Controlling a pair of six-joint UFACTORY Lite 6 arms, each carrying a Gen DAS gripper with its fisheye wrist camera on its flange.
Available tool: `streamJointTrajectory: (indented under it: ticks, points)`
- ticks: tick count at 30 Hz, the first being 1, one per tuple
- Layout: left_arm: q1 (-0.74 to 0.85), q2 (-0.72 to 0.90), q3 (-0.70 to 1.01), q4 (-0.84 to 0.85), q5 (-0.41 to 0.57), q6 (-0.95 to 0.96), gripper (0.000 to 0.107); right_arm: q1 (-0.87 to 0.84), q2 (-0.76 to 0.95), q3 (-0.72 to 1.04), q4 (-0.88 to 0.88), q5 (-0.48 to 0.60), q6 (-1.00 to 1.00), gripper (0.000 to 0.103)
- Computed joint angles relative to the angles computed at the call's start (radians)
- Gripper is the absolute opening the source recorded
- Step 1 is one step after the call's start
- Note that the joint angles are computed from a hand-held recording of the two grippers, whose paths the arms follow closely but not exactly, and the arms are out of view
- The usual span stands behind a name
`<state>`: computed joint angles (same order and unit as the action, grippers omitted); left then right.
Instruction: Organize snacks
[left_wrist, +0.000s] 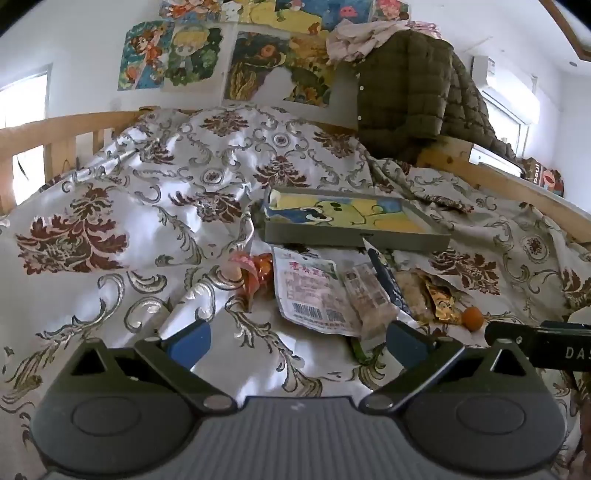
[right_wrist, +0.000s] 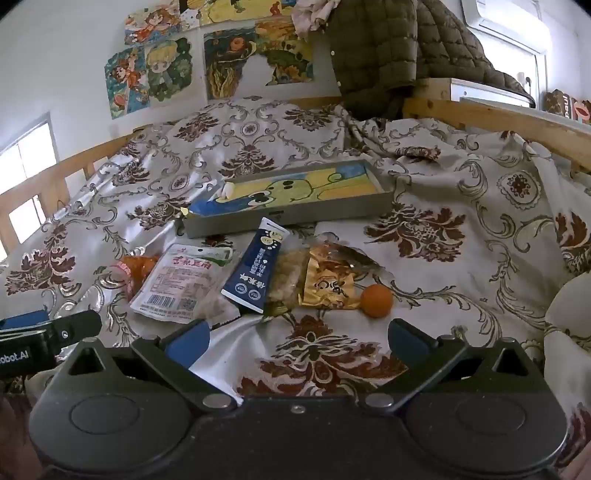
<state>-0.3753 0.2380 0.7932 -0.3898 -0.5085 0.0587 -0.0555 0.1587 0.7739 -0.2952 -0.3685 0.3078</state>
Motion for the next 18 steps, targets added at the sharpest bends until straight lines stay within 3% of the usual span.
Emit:
streamJointTrajectory:
  ticks: [5, 10, 13, 18]
  points:
    - [-0.002, -0.010, -0.012, -0.013, -0.010, 0.022, 0.103, -0.005, -0.002, -0.005, -0.012, -0.013, 0.017, 0.102]
    - [-0.011, 0.071, -0.013, 0.019, -0.084, -0.030, 0.103, -0.003, 0.007, 0.004, -0.006, -0.003, 0.011, 0.102]
    - [-0.001, 0.025, 0.009, -0.009, 0.001, 0.003, 0.103, -0.004, 0.014, 0.007, -0.007, -0.007, 0.014, 0.102]
    - [0.003, 0.020, 0.012, -0.007, 0.014, 0.004, 0.103, -0.005, 0.011, 0.004, -0.017, -0.007, 0.022, 0.102]
